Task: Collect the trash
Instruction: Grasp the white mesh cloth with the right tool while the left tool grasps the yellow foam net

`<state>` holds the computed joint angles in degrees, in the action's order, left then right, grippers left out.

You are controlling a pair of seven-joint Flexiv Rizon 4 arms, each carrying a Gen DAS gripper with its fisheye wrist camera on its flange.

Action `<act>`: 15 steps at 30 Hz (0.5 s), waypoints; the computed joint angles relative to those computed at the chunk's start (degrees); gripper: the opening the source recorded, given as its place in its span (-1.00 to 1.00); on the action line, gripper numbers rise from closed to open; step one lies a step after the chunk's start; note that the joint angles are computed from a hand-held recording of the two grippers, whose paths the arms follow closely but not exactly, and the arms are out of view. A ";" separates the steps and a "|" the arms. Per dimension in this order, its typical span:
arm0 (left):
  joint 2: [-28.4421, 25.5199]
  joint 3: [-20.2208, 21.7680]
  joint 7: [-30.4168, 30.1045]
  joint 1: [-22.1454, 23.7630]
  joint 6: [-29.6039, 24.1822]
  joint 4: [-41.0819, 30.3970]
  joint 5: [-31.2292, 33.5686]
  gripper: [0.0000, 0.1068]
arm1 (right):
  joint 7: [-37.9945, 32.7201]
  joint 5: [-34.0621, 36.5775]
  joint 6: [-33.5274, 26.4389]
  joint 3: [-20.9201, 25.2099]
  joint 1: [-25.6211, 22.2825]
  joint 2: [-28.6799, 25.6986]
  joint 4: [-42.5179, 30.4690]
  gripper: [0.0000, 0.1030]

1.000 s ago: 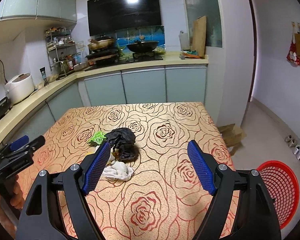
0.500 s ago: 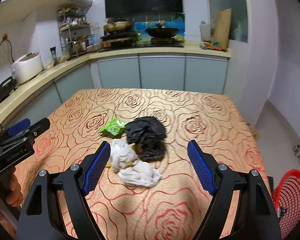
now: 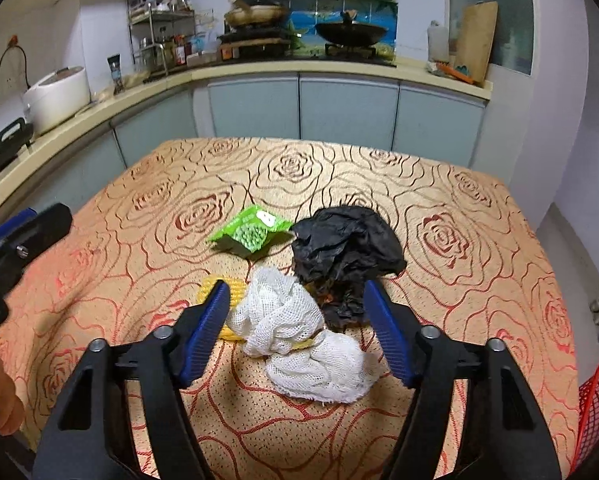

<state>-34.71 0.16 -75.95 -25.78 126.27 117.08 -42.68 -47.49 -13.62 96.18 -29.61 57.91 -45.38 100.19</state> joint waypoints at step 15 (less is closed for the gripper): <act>-0.49 0.16 -0.37 0.34 -3.10 -0.93 3.15 0.51 | -1.02 3.01 3.21 -0.76 0.97 3.93 6.30 -0.46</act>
